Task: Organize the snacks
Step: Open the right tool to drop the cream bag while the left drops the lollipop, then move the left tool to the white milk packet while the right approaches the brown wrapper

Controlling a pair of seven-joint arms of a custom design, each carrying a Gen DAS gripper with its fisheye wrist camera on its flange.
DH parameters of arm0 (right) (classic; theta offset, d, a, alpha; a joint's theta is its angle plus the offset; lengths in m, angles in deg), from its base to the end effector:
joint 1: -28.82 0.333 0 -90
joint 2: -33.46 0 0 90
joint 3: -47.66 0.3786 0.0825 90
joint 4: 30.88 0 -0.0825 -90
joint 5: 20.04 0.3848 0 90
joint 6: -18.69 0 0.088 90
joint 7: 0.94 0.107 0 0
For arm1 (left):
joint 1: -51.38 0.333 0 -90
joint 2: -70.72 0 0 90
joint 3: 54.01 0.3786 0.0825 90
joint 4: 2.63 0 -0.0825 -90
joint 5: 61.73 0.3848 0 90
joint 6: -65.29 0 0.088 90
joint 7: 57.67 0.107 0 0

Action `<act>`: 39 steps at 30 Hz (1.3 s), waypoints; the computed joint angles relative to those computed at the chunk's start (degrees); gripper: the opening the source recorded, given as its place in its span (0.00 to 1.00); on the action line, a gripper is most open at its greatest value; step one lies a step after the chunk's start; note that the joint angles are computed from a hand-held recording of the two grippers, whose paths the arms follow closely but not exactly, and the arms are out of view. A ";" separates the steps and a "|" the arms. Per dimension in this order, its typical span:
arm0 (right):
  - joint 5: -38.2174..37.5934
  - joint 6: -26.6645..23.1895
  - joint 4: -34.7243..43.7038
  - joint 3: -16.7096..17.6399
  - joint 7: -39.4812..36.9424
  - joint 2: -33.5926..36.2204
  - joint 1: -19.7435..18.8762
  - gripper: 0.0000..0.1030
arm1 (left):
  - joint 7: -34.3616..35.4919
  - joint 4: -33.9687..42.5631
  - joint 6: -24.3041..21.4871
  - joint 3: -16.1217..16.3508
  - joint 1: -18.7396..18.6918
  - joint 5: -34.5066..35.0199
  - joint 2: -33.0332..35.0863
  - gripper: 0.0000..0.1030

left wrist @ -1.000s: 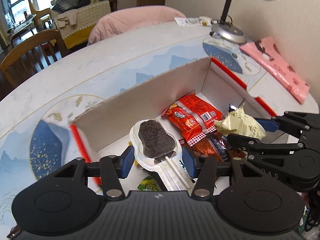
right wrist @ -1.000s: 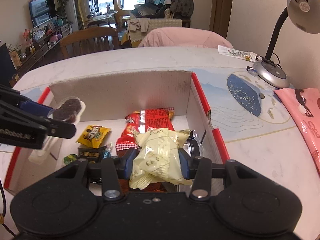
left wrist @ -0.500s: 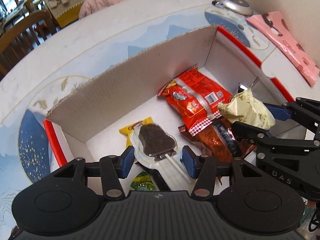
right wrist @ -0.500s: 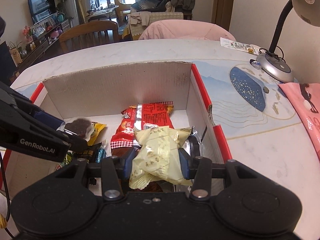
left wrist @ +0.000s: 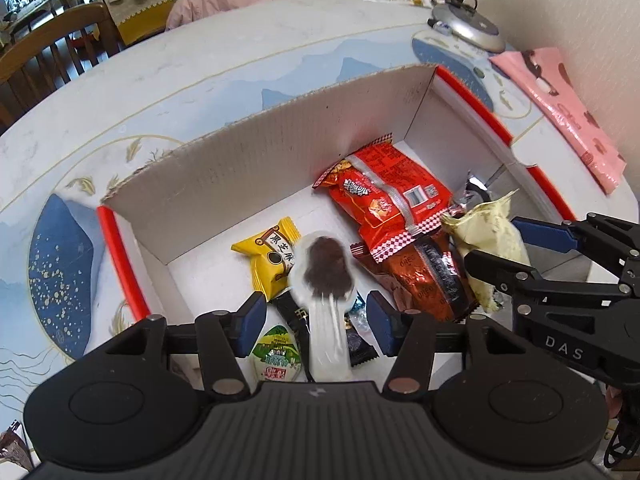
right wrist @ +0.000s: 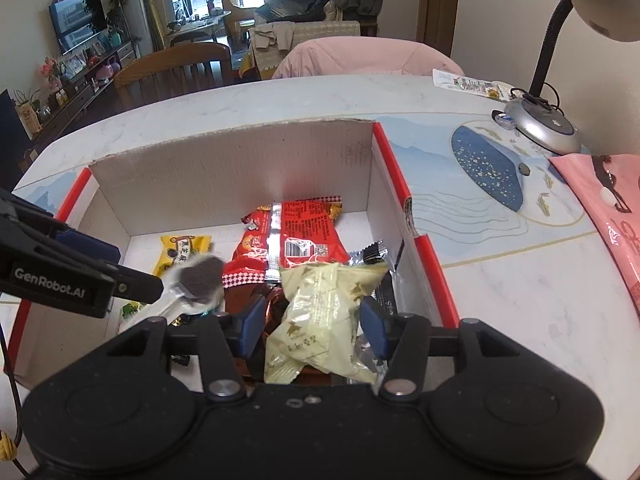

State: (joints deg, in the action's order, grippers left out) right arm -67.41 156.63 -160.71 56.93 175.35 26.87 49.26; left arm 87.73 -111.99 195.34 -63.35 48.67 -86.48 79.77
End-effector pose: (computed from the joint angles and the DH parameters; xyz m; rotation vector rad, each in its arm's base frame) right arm 0.4520 0.2554 0.4965 -1.4442 2.2362 -0.7896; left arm 0.6124 -0.1359 0.4999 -0.9635 2.8822 -0.6632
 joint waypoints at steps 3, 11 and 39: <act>-0.31 -0.31 0.13 0.41 0.55 -0.62 0.31 0.52 | 2.11 -0.63 -0.60 0.14 0.95 -2.99 -1.32 0.53; -1.76 -1.73 2.73 2.12 0.40 -1.15 1.98 0.55 | 8.98 -2.67 -2.22 1.87 3.29 -11.12 -5.30 0.53; -10.25 2.52 22.56 0.17 -2.19 13.42 10.77 0.97 | 20.55 -1.29 -4.26 10.59 15.59 -25.23 -8.16 0.66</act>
